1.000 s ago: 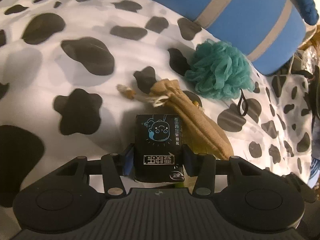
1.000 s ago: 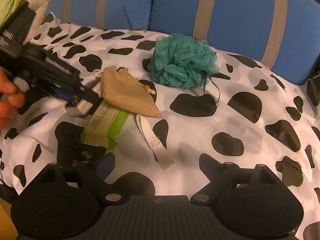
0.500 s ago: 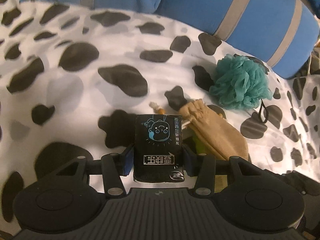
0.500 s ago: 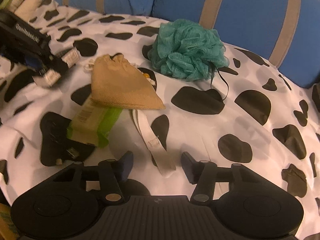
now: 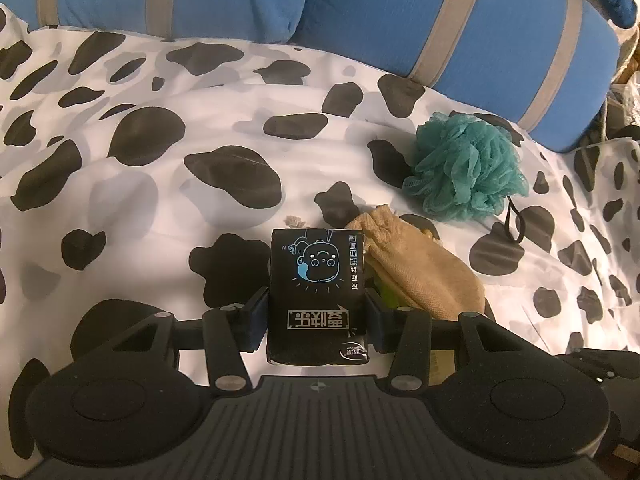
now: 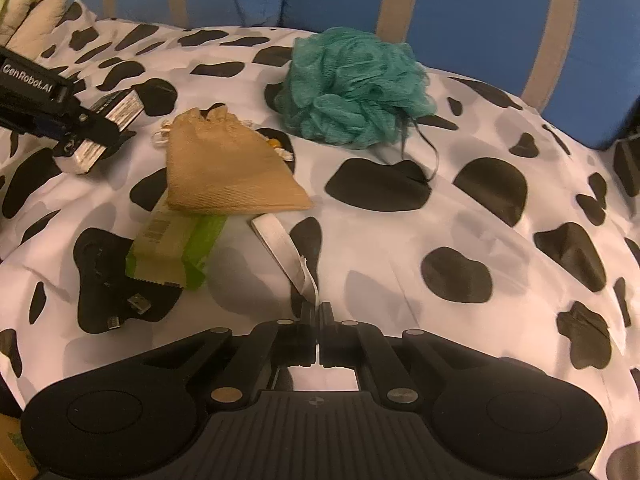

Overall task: Organize soft objects
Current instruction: 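Grasp the white strap with the right tool while the left tool holds the card pack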

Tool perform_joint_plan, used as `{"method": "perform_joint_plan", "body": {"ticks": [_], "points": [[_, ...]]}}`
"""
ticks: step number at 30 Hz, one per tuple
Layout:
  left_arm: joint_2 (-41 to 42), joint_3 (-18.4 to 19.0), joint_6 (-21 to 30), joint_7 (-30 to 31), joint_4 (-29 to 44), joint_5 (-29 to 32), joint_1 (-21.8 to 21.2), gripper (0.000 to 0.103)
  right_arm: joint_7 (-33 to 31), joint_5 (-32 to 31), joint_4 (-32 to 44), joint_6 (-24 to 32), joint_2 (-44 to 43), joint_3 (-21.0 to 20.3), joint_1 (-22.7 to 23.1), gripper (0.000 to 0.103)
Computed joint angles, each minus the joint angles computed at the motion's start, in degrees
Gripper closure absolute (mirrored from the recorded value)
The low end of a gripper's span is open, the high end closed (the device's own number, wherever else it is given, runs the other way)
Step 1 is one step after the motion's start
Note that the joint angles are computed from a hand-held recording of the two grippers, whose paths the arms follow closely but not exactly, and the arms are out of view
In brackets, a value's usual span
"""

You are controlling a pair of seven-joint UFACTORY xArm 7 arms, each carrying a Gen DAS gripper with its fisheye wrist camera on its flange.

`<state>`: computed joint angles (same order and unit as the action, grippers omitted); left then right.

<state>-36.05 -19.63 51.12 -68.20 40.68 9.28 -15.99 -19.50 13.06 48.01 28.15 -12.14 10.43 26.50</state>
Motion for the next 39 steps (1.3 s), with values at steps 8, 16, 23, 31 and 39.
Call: {"method": "perform_joint_plan", "body": {"ticks": [8,16,23,31,39], "points": [[-0.39,-0.87,0.18,-0.07,0.42,0.92,-0.23,0.056,5.83,-2.12,-1.44,-2.82,-2.24,-0.04,-1.38,0.1],[-1.28,-2.85,1.0,-0.78,0.65,2.38,-0.82,0.056,6.57,-1.26,-3.84,-4.28,-6.55,-1.25,-0.58,0.1],[-2.1,-5.54,2.86,-2.61,1.68,3.22,-2.08,0.056,7.33,-0.26,-6.18,-4.13,-10.95,-2.19,0.35,0.1],[-2.48,-8.88,4.55,-5.52,3.04,4.45,-4.06,0.056,8.13,0.72,-9.58,-1.69,-17.24,-3.05,1.38,0.099],[-2.73,-11.09,6.67,-7.71,4.07,4.68,-6.64,0.056,9.74,1.4,-13.22,1.76,-24.65,-3.33,2.33,0.099]]}}
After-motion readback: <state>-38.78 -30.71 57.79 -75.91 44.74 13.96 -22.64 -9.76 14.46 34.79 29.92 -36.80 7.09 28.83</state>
